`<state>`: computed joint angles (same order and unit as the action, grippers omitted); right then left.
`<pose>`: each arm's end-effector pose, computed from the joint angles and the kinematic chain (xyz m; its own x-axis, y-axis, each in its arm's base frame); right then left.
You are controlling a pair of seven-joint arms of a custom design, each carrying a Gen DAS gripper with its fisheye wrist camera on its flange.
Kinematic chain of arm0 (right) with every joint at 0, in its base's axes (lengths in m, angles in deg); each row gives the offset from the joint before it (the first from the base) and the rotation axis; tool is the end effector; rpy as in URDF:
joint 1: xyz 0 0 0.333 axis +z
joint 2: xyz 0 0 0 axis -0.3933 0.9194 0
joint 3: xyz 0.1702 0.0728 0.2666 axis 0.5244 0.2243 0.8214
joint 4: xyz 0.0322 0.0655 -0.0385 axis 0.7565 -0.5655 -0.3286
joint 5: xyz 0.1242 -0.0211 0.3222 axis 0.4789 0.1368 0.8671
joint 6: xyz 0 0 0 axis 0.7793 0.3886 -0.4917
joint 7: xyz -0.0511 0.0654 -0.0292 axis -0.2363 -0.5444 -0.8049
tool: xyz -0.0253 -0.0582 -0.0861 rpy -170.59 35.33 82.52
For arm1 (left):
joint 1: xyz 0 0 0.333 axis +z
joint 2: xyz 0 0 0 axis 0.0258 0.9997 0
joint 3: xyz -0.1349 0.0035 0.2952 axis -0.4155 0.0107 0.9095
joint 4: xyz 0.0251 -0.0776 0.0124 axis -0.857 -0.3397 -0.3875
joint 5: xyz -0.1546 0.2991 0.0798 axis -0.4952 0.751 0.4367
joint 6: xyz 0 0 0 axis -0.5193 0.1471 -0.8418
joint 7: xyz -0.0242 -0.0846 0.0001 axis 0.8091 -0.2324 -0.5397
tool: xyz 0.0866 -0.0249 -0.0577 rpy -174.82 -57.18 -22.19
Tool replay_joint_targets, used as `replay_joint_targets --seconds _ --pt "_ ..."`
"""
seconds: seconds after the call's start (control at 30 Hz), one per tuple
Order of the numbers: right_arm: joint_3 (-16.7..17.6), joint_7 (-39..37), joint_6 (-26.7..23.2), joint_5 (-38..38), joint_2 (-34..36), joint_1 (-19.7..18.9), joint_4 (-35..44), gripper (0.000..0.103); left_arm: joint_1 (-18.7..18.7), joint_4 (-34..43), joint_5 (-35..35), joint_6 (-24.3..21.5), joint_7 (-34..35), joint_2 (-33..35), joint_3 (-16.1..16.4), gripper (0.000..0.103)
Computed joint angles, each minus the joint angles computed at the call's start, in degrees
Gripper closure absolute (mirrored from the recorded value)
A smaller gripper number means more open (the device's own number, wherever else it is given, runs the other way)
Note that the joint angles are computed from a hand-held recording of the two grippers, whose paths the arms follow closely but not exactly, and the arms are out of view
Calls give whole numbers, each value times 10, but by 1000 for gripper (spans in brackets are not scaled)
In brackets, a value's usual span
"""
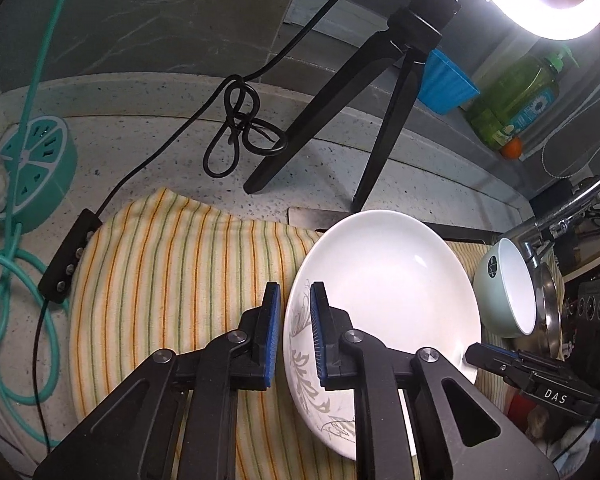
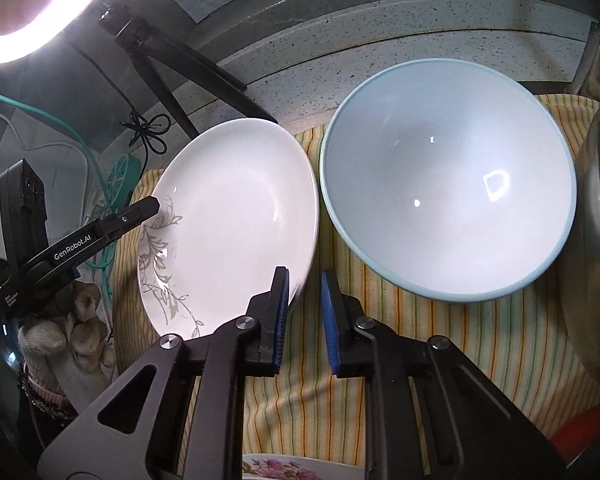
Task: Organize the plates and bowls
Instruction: 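Lift the white leaf-pattern plate upright with the left tool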
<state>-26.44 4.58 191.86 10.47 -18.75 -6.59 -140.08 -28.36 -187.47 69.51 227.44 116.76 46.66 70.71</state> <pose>0.4653 0.1625 0.2729 0.0973 -0.9021 -0.4205 -0.9661 0.0159 -0.2576 0.4441 -0.2891 0.2816 -0.0042 -0.9325 0.3612 -0.8949 -0.1577 -0.4174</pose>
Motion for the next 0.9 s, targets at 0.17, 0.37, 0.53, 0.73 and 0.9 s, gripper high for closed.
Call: replay_joint_targets --seconds 0.17,0.37,0.53,0.73,0.9 --pt "1 -9 10 -1 3 5 0 93 2 8 5 -9 1 3 -2 91" --pt "0 1 -2 -9 -4 1 -3 93 19 10 11 -11 -16 3 -21 91" --pt "-4 4 -19 -11 -16 -3 -10 93 -8 -8 6 -2 -27 -10 1 91" --pt "-6 -6 -25 -7 -44 2 -31 93 -70 -47 -45 21 -9 -37 49 91" --pt "-10 -27 -39 12 -78 5 -59 93 -128 -82 -115 41 28 -64 82 91"
